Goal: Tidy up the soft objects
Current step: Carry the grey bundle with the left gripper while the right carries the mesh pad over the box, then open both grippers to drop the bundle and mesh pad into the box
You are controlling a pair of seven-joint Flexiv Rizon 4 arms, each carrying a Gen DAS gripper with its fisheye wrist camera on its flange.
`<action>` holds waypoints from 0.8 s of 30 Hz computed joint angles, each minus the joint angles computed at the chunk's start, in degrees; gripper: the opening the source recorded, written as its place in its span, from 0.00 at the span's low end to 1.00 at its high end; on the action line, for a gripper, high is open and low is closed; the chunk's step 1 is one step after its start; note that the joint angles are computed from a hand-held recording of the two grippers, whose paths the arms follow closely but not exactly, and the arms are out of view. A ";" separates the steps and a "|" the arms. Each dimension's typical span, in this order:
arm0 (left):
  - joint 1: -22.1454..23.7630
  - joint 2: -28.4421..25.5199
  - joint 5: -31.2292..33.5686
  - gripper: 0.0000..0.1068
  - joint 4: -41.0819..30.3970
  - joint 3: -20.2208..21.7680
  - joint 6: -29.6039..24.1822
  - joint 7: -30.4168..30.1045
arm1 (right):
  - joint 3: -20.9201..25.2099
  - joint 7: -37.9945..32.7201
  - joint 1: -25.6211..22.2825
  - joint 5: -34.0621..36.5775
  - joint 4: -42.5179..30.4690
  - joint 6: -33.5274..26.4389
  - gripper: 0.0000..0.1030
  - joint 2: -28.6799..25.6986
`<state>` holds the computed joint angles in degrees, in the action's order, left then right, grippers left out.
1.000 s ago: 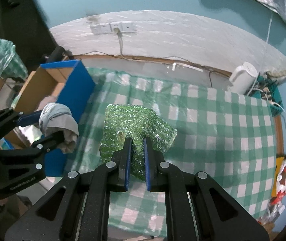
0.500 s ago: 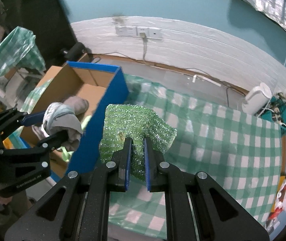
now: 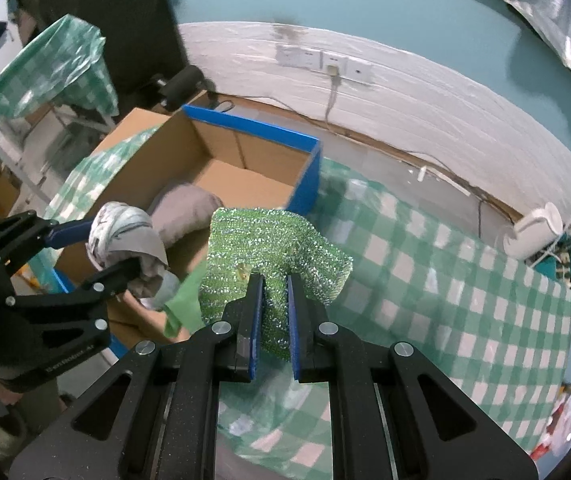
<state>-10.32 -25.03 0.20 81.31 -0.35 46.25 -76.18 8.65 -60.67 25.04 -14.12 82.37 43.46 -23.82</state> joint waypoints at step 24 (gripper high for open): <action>1.31 -2.85 4.17 0.75 -3.80 2.86 -5.28 -8.05 | -0.88 -6.21 4.58 1.63 -16.05 -6.87 0.44 -11.92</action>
